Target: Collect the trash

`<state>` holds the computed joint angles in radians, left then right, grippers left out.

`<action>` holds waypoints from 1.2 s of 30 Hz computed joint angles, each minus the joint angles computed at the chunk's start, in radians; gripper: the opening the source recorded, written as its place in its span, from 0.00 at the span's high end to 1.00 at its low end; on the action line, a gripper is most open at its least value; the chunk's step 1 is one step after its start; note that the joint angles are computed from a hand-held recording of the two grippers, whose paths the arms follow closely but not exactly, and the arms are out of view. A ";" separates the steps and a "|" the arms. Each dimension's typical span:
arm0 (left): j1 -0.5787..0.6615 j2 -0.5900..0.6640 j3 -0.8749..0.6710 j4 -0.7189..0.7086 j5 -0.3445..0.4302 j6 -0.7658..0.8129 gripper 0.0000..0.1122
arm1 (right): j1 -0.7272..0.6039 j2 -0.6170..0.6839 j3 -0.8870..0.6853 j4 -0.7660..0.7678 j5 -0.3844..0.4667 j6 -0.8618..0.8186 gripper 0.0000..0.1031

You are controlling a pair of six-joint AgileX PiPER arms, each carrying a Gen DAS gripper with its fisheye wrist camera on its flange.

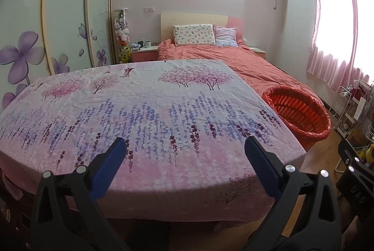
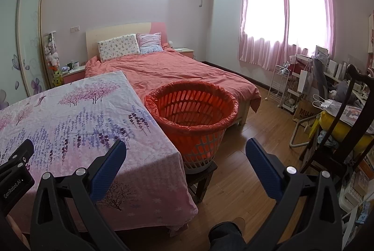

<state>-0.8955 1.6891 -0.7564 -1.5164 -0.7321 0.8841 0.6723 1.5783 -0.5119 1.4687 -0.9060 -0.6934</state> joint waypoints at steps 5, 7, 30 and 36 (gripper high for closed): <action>-0.004 -0.003 -0.006 0.002 -0.003 0.002 0.12 | -0.005 0.002 -0.001 -0.006 0.001 0.003 0.02; -0.006 -0.004 -0.009 0.001 -0.003 0.004 0.12 | -0.006 0.002 -0.001 -0.006 0.001 0.003 0.02; -0.026 -0.009 -0.027 0.002 -0.002 0.023 0.12 | -0.008 -0.016 0.003 0.008 0.000 -0.009 0.02; -0.033 0.003 -0.041 -0.009 -0.006 0.043 0.12 | -0.009 -0.020 0.005 0.010 0.001 -0.012 0.02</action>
